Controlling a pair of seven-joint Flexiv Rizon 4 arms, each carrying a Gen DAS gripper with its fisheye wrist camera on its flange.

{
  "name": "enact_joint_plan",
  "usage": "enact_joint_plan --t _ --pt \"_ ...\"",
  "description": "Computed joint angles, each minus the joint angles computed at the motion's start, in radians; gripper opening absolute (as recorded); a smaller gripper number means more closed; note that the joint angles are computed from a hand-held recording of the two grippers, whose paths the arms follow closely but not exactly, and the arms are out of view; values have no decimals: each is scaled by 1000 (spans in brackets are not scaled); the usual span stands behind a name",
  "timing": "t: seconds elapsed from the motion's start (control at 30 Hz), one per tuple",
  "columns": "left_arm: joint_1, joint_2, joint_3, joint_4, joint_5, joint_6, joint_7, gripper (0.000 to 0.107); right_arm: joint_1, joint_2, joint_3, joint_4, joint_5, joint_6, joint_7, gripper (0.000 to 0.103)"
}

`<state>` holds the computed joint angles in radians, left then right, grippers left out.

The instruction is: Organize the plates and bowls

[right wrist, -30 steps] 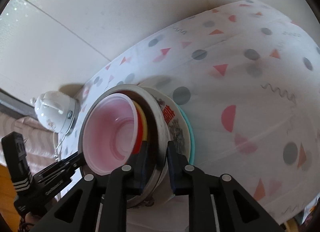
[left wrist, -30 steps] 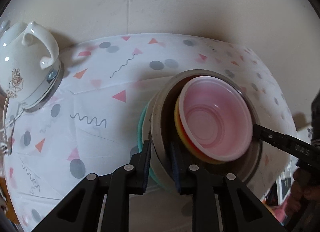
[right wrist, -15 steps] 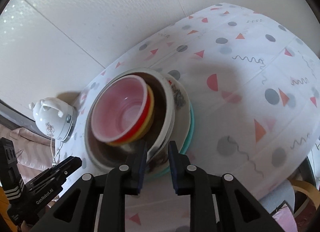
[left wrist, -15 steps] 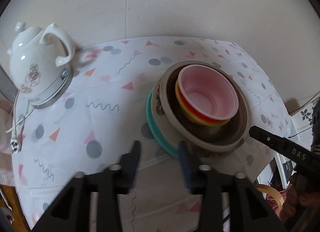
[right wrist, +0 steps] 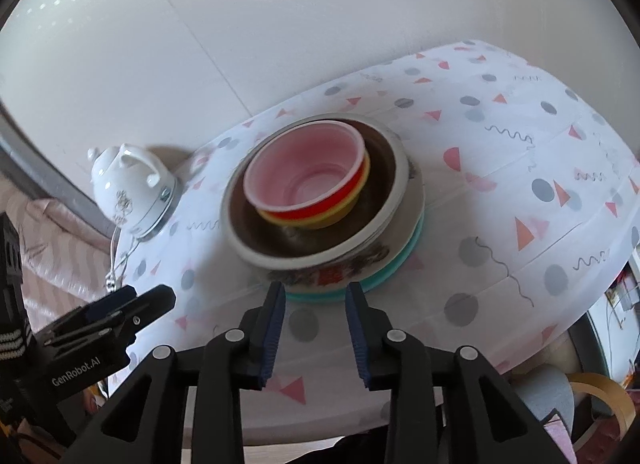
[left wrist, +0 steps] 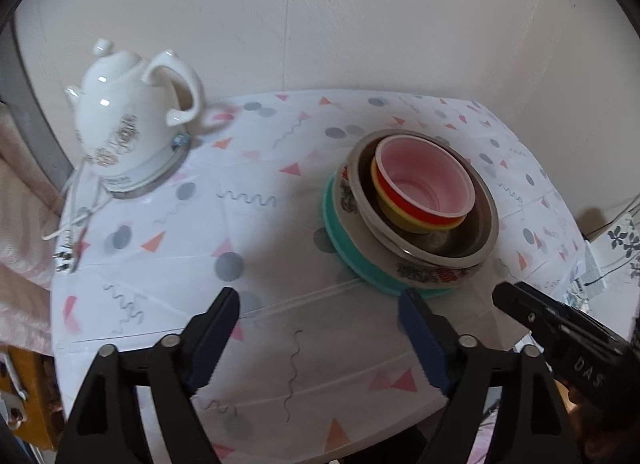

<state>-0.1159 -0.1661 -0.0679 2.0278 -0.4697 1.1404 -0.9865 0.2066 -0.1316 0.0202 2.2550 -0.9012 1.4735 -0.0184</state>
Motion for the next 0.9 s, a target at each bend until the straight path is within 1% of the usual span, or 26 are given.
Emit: enact_joint_plan --t 0.07,0.1,0.13,0.17,0.2,0.27,0.37,0.43,0.47,0.6,0.77,0.83,0.9 --pt "0 14 3 17 -5 22 1 88 9 13 -9 7 -68 -14 48 45" --pt "2 20 2 23 -15 30 9 89 7 18 -10 10 -104 -14 71 47" --pt "2 26 3 31 -20 39 14 90 7 25 -6 13 -140 -28 90 51" --pt "0 34 7 41 -16 52 11 94 4 31 1 13 -166 -46 105 56" --pt "-1 41 9 48 -15 61 11 98 1 39 9 14 -195 -66 123 59" --pt "-1 59 6 74 -44 83 43 99 -14 50 22 17 -254 -79 166 67" --pt "-8 78 9 104 -68 110 58 102 -32 65 41 19 -323 -102 206 69" --pt "-12 88 8 121 -103 123 77 102 -37 71 57 20 -335 -125 207 70" --pt "-15 91 12 126 -98 128 74 103 -39 71 63 20 -330 -129 201 71" --pt "-19 97 29 131 -22 134 21 103 -46 77 72 31 -328 -128 217 71" --pt "-25 108 25 151 -20 191 37 103 -50 81 77 35 -336 -133 226 71" --pt "-26 108 27 147 2 190 29 103 -49 82 80 36 -329 -136 225 71" --pt "-27 110 24 150 -7 192 43 103 -50 86 80 38 -331 -137 231 71"
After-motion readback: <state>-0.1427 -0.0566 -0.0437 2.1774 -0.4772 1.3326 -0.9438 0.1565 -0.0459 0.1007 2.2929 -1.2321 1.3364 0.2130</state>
